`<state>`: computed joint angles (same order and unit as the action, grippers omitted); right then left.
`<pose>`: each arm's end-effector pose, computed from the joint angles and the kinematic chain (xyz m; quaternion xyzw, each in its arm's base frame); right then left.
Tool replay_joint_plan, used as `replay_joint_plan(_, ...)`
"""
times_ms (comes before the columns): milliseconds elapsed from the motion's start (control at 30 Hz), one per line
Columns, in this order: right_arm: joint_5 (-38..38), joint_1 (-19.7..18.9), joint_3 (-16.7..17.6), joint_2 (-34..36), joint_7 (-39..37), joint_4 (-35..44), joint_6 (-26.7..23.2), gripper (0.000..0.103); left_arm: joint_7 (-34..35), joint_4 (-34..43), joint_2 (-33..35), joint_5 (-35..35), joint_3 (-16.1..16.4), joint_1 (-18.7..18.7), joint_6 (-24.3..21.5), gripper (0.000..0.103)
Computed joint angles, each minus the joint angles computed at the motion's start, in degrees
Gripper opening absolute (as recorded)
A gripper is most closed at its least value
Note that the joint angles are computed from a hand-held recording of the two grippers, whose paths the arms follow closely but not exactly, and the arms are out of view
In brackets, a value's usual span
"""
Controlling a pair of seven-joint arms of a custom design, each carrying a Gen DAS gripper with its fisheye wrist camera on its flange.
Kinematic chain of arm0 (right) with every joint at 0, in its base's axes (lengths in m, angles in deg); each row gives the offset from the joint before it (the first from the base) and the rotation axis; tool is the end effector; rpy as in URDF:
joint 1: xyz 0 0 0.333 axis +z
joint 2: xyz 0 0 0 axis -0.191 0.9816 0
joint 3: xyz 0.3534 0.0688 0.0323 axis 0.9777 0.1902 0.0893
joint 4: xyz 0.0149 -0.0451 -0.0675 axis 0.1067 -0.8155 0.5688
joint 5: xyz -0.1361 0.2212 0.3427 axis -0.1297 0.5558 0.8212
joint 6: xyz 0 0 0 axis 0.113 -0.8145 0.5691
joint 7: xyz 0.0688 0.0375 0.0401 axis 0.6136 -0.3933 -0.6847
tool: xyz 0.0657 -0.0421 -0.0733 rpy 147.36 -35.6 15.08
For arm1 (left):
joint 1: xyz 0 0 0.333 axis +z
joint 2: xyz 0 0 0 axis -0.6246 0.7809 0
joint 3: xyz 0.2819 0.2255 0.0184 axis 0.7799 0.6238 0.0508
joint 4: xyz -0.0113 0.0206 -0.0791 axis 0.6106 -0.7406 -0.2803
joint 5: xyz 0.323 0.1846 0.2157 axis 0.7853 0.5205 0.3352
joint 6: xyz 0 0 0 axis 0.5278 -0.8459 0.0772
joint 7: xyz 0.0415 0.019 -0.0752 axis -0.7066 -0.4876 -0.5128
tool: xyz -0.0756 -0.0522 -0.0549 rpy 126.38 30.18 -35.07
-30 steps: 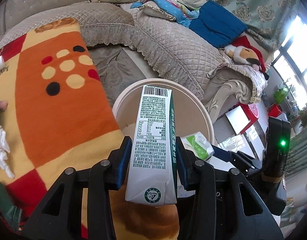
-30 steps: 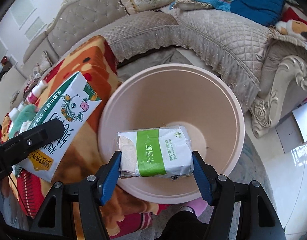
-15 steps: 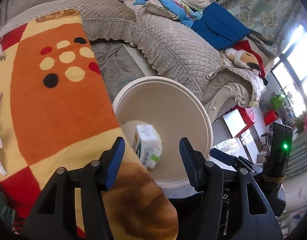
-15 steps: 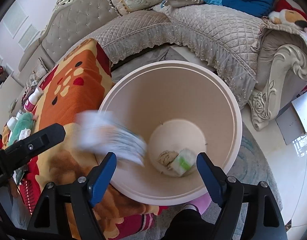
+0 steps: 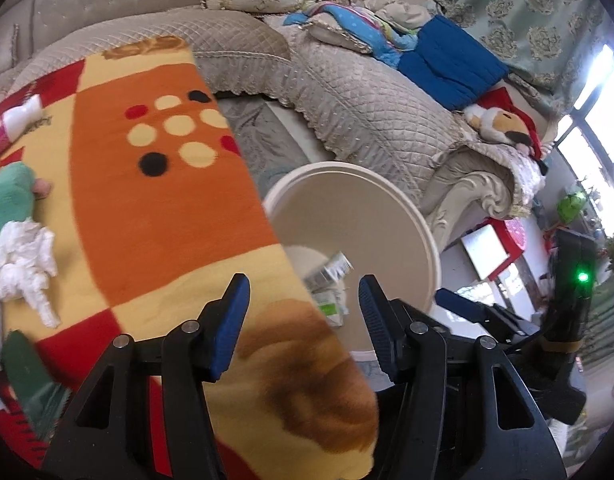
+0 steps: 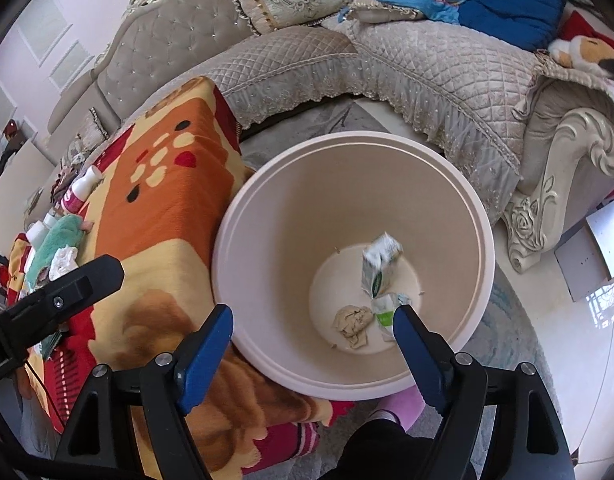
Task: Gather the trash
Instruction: 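Move both tools back over the trash on the blanket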
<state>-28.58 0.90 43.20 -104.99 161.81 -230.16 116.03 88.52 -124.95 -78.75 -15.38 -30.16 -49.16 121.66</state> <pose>0.4423 0.1739 0.4735 -0.3668 0.8887 -0.1677 0.2179 0.6053 -0.2784 0.4988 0.3286 -0.8909 0.3113 0.0379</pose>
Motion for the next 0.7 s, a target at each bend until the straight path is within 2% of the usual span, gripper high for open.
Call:
replay_joint_plan(300, -3.00, 0.53, 1.31, 2.51, 0.41, 3.81, -0.36, 0.080, -0.12, -2.24, -1.64, 0.53, 1.19, 1.23, 3.18, 0.055)
replay_joint_plan(700, -7.15, 3.20, 1.49, 7.70, -0.56, 10.83, -1.44, 0.080, 0.85, -3.36, -3.68, -0.99, 3.51, 4.53, 3.91, 0.055)
